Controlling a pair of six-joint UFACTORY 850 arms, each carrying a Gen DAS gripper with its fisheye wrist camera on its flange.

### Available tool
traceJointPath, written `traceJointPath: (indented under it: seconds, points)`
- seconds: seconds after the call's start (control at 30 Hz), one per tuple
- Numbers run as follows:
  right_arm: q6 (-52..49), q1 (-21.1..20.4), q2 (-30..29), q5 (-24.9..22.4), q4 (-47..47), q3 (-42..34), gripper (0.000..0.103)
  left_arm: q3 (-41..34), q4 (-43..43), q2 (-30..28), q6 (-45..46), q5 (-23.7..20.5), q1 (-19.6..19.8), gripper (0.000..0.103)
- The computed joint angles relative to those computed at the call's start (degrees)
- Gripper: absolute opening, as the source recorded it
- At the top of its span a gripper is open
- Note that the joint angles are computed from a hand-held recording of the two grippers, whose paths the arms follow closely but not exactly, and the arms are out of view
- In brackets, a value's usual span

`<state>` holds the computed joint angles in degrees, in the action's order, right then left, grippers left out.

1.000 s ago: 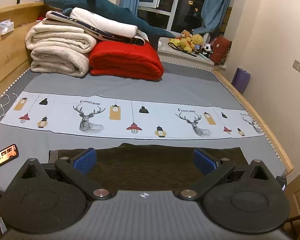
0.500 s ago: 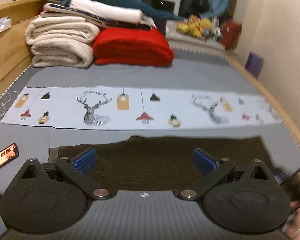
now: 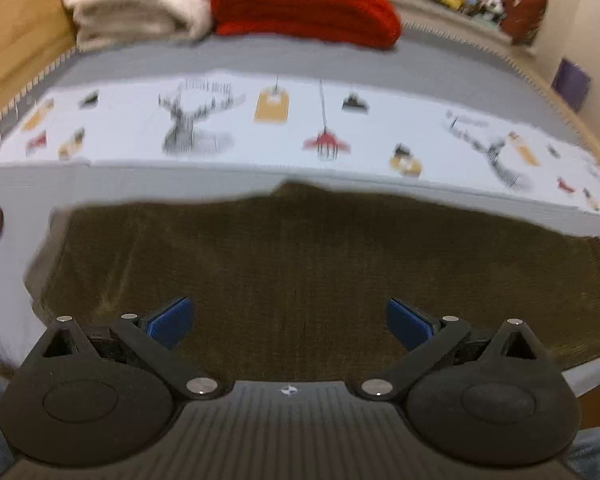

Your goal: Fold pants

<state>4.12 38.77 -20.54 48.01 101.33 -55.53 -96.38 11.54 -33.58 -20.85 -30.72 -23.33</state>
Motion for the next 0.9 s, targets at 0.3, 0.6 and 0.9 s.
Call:
traceJointPath:
  seconds: [0.3, 0.6, 0.9]
  points:
    - [12.8, -3.1, -4.7, 1.1, -14.2, 1.5, 0.059, -6.5, 7.8, -7.7, -11.5, -3.7, 0.2, 0.103]
    - [6.5, -5.7, -6.1, -0.8, -8.3, -3.0, 0.031, -11.1, 7.9, -13.6, -12.5, -8.6, 1.2, 0.103]
    - [-2.6, -7.4, -6.2, -5.0, 7.1, -7.9, 0.042, -12.6, 0.2, -14.2, -9.8, -10.7, 5.0, 0.103]
